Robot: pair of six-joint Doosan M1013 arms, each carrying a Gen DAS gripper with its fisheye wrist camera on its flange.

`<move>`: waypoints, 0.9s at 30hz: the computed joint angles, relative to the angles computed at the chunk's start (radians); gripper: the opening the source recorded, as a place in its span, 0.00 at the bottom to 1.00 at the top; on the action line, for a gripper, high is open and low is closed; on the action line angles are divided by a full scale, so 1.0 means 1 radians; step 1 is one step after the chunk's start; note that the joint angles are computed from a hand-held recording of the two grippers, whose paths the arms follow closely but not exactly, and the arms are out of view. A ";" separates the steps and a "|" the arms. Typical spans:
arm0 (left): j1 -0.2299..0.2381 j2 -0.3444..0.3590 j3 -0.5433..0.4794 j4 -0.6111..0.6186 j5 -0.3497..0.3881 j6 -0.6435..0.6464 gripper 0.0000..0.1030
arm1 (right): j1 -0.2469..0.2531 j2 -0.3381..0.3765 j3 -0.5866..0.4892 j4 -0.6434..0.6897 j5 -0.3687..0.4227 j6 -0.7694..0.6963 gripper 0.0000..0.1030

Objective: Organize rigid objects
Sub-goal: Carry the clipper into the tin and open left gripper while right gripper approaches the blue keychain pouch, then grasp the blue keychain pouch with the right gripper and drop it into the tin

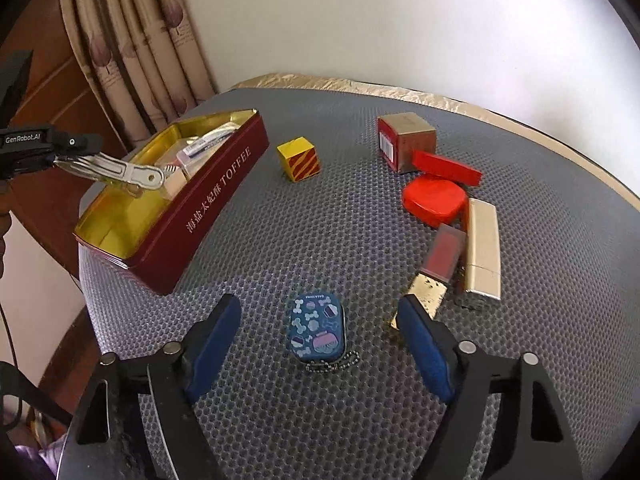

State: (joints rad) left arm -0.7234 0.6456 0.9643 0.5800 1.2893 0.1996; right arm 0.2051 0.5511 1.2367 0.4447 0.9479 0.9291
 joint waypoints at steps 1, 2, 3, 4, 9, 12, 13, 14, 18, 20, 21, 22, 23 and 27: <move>0.000 -0.001 0.005 0.000 0.001 -0.004 0.43 | 0.002 0.002 -0.003 -0.006 -0.002 0.002 0.74; 0.001 -0.001 0.010 -0.002 0.000 -0.009 0.43 | 0.003 0.004 -0.005 -0.009 -0.001 0.004 0.71; 0.002 0.000 0.013 -0.005 -0.002 -0.013 0.43 | 0.006 0.007 -0.011 -0.016 0.005 0.007 0.63; 0.004 0.001 0.018 -0.014 -0.006 -0.015 0.43 | 0.008 0.011 -0.018 -0.026 0.014 0.011 0.58; 0.011 0.002 0.046 -0.046 -0.027 -0.026 0.43 | 0.026 0.036 -0.038 -0.108 0.057 0.044 0.37; 0.015 0.007 0.050 -0.070 -0.028 -0.015 0.43 | 0.031 0.032 -0.026 -0.121 0.035 0.053 0.30; 0.017 0.006 0.054 -0.077 -0.034 -0.016 0.43 | 0.030 0.033 -0.029 -0.122 0.034 0.066 0.28; 0.015 0.002 0.062 -0.073 -0.045 -0.023 0.43 | 0.028 0.035 -0.032 -0.116 0.040 0.070 0.28; -0.003 -0.007 0.068 0.001 -0.019 -0.072 0.48 | 0.026 0.034 -0.031 -0.105 0.045 0.075 0.28; -0.015 -0.014 0.071 0.038 -0.001 -0.093 0.48 | 0.025 0.030 -0.027 -0.102 0.042 0.080 0.28; -0.019 -0.018 0.074 0.051 0.006 -0.104 0.48 | 0.024 0.028 -0.024 -0.098 0.042 0.082 0.28; -0.026 -0.023 0.079 0.067 0.014 -0.121 0.48 | 0.021 0.024 -0.020 -0.092 0.044 0.082 0.28; -0.034 -0.029 0.086 0.085 0.026 -0.145 0.49 | 0.019 0.021 -0.017 -0.085 0.045 0.085 0.28; -0.066 -0.044 0.116 0.157 0.106 -0.230 0.51 | 0.020 0.008 -0.010 -0.079 0.044 0.091 0.28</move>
State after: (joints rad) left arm -0.7892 0.6016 1.0803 0.7373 1.3954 -0.0305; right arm 0.2254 0.5591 1.2265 0.3660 0.9919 1.0205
